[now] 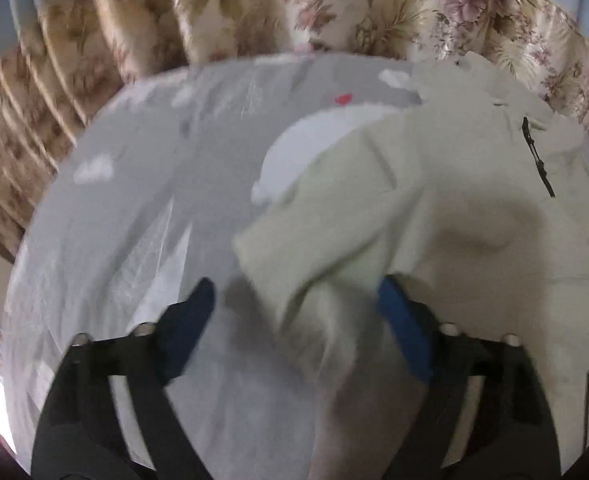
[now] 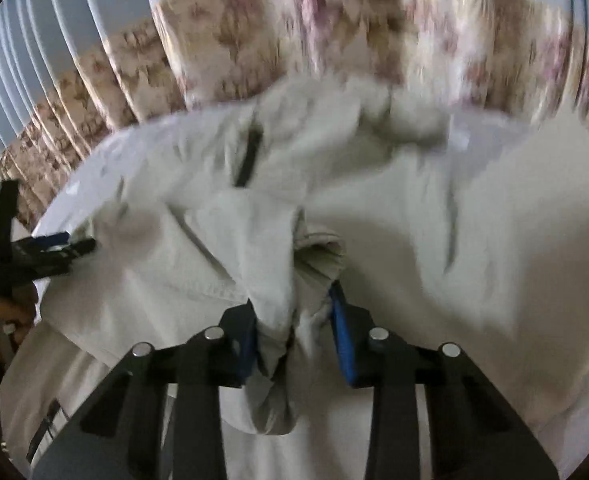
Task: Fold large clothes
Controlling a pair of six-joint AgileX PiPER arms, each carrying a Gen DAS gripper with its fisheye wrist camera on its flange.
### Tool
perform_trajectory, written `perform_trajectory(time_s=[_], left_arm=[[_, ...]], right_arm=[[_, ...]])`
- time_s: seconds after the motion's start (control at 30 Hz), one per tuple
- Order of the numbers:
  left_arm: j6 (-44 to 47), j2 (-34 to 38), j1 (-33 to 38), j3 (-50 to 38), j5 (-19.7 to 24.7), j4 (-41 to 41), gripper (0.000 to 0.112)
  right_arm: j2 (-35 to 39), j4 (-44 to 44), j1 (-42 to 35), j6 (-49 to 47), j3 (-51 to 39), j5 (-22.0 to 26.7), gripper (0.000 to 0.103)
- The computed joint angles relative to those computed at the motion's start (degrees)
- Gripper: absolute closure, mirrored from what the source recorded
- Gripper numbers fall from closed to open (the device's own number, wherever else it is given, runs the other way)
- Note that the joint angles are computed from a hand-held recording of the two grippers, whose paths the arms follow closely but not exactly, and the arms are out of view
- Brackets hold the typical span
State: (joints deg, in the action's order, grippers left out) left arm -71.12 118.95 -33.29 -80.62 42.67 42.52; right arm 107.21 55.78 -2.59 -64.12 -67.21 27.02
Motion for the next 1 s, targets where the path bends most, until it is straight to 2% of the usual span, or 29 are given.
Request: perform_trajectory(time_s=[0.03, 0.07, 0.1, 0.13, 0.17, 0.2, 0.27, 0.3, 0.33, 0.37, 0.43, 0.47, 0.5, 0.57, 0.63, 0.73, 0.83, 0.93, 1.0], left_arm=[[0.56, 0.95, -0.46, -2.10, 1.56, 0.46, 0.059], [0.66, 2.42, -1.17, -5.40, 4.37, 1.64, 0.068], [0.35, 3.74, -1.81, -8.03, 6.72, 3.37, 0.068], [0.79, 5.02, -2.02, -10.22, 8.40, 4.42, 0.068], [2.48, 7.38, -2.35, -13.76, 11.12, 4.96, 0.068], [4.40, 9.25, -2.27, -16.43, 12.73, 4.26, 0.068], [5.15, 11.06, -2.53, -18.36, 13.80, 4.67, 0.068], [3.75, 10.16, -2.87, -16.87, 13.27, 5.90, 0.067], [3.26, 9.16, -2.81, -15.62, 12.50, 5.98, 0.061], [1.73, 6.97, -2.76, -12.91, 11.03, 6.10, 0.048], [-4.26, 2.14, -3.31, -6.56, 7.47, 9.59, 0.033], [-8.29, -0.75, -4.30, -2.97, 7.07, 12.76, 0.026], [-11.57, -3.31, -5.32, 0.02, 7.03, 15.16, 0.023], [-19.34, -8.44, -7.53, 6.21, 6.14, 19.74, 0.017], [-25.39, -12.20, -9.91, 10.82, 6.12, 22.92, 0.013], [-30.45, -14.81, -13.31, 14.03, 7.07, 24.81, 0.012], [-31.32, -15.05, -15.89, 14.10, 8.22, 24.47, 0.012], [-30.68, -14.58, -17.95, 13.14, 9.16, 23.46, 0.012], [-31.16, -14.55, -19.18, 13.15, 10.05, 23.54, 0.012]], right_arm=[[-1.21, 1.95, -0.16, -1.72, 0.04, -0.72, 0.070], [-1.07, 1.61, 0.17, -1.14, -1.26, -1.93, 0.070], [-1.29, -1.02, 0.53, 1.34, -2.13, -3.69, 0.069], [-0.04, -5.94, 1.16, 5.82, -3.75, -5.49, 0.062], [2.51, -11.67, 1.11, 11.13, -6.46, -5.00, 0.052], [5.64, -15.57, 0.81, 14.81, -8.86, -3.81, 0.051], [6.99, -16.49, -0.78, 15.28, -9.69, -2.25, 0.051], [5.56, -13.51, -2.18, 12.08, -8.50, -1.14, 0.051], [2.55, -8.31, -4.39, 6.59, -5.59, -0.83, 0.049], [0.27, -3.20, -6.41, 0.87, -3.06, -0.92, 0.042], [-6.10, 7.19, -13.83, -10.59, 2.06, 2.47, 0.031], [-7.96, 11.99, -16.86, -16.32, 4.13, 2.99, 0.030], [-9.70, 16.52, -20.35, -22.05, 6.03, 3.05, 0.029], [-10.64, 19.72, -25.11, -26.89, 7.03, 0.51, 0.029], [-8.92, 19.44, -29.18, -26.78, 5.72, 0.21, 0.029], [-3.23, 12.37, -34.18, -18.77, 0.36, 5.40, 0.029], [2.33, 9.65, -34.71, -15.50, -4.29, 9.76, 0.029], [5.56, 8.14, -32.57, -13.23, -6.25, 8.82, 0.029], [6.64, 8.52, -31.94, -14.17, -5.62, 8.05, 0.033]])
